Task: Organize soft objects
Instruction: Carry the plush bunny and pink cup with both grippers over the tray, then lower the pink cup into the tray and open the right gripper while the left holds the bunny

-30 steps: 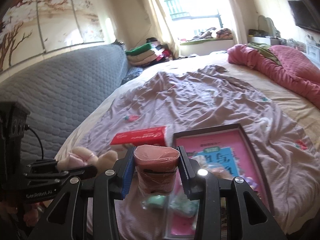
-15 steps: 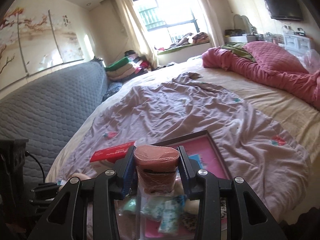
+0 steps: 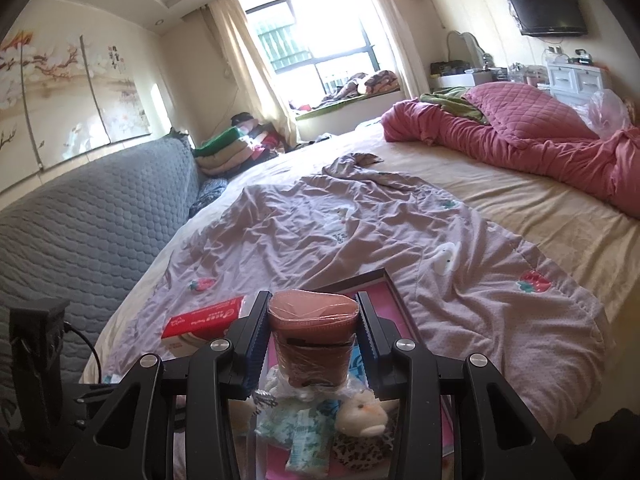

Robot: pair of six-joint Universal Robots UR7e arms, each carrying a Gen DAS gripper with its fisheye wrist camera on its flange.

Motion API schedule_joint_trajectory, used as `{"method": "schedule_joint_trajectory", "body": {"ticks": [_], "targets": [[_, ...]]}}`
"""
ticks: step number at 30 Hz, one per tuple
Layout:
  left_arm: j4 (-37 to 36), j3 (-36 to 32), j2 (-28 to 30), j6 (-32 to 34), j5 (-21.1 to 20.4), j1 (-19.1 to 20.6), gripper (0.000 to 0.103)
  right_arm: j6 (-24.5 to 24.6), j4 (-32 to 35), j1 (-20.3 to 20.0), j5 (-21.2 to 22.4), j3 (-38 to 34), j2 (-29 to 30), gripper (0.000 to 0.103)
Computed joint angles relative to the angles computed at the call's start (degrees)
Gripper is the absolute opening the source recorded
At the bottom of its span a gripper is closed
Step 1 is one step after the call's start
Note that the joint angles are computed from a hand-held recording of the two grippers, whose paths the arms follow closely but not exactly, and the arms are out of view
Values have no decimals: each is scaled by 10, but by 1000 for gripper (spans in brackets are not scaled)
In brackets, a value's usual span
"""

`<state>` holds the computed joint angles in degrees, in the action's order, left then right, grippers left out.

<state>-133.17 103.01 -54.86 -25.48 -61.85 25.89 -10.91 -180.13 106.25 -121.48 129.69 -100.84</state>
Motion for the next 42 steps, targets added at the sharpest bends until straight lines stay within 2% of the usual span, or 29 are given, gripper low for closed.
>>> {"method": "schedule_joint_trajectory", "body": {"ticks": [20,42], "targets": [[24,-41,52,6,4,15,27,-10,-6,-48,23,-1,2,42],[20,-54,75,19,-13,37,27,-46,-48,-98,50,-34,82,42]]}}
